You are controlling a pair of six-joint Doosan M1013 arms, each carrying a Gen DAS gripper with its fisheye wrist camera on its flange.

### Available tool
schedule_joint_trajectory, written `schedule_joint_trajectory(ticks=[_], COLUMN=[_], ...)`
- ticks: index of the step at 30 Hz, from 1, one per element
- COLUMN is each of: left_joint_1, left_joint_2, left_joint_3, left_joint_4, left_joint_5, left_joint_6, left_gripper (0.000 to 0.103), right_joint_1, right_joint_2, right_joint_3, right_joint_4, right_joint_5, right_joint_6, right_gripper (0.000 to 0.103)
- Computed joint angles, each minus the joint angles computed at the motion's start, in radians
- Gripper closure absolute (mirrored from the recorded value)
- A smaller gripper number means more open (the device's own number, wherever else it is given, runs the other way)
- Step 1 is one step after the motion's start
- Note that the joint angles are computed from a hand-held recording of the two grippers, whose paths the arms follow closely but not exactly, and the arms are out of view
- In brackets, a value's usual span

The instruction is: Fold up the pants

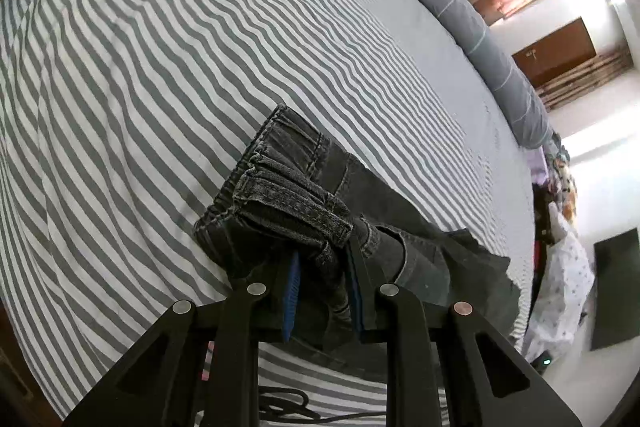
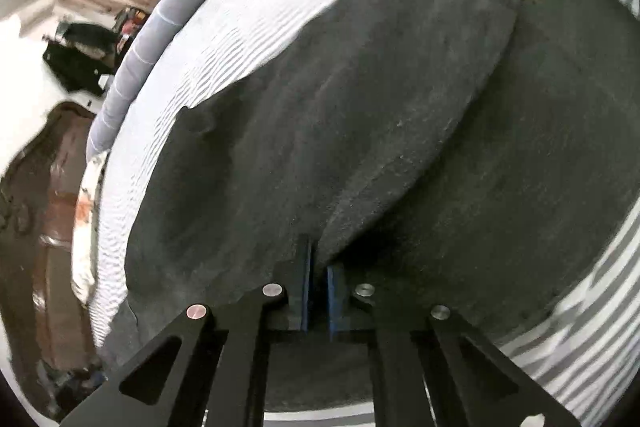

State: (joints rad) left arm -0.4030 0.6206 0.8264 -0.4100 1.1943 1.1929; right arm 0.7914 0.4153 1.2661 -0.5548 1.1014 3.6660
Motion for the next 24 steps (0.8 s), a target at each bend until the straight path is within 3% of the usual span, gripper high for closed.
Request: schedule_joint_trajectory(ticks=[4,9,13,17,20,24], left_joint_1=[-0.008,-0.018,-0.015,-0.010,-0.007,-0.021], left_joint_2=[0.025,0.026,0.036,0.071,0.080,0.081], left_joint_3=[-0.061,-0.099,-0.109,-0.131,-0.113,-0.091], left_joint_4=[0.018,0.028,0.024,0.106,0.143,0.212], left_joint_5=[0.035,-0.020,-0.028,0.093,0.164,0.194], left_joint_6=[0.086,0.285,0.387,0.324,0.293,0.277], left_gripper=[0.082,0.083,0.083,0.083,0.083,0.083], right_joint_1=[0.029,0.069,0.077,0.076,0.076,0.065], right_joint_2=[0.051,0.068,0.071,0.062,0.068,0.061], right_joint_3=[-0.136,-0.187,-0.177,-0.134,-0.132,-0.109], right_joint_4=[0.009,0.019,0.071,0.120,0.144,0.170], right_joint_5=[0.210,0.285,0.272,0.209,0.205,0.167], right_joint_6=[-0.184,-0.241,-0.220,-0.172,-0.179,-0.168], right_gripper=[0.098,0.098,0.098,0.098,0.098,0.096])
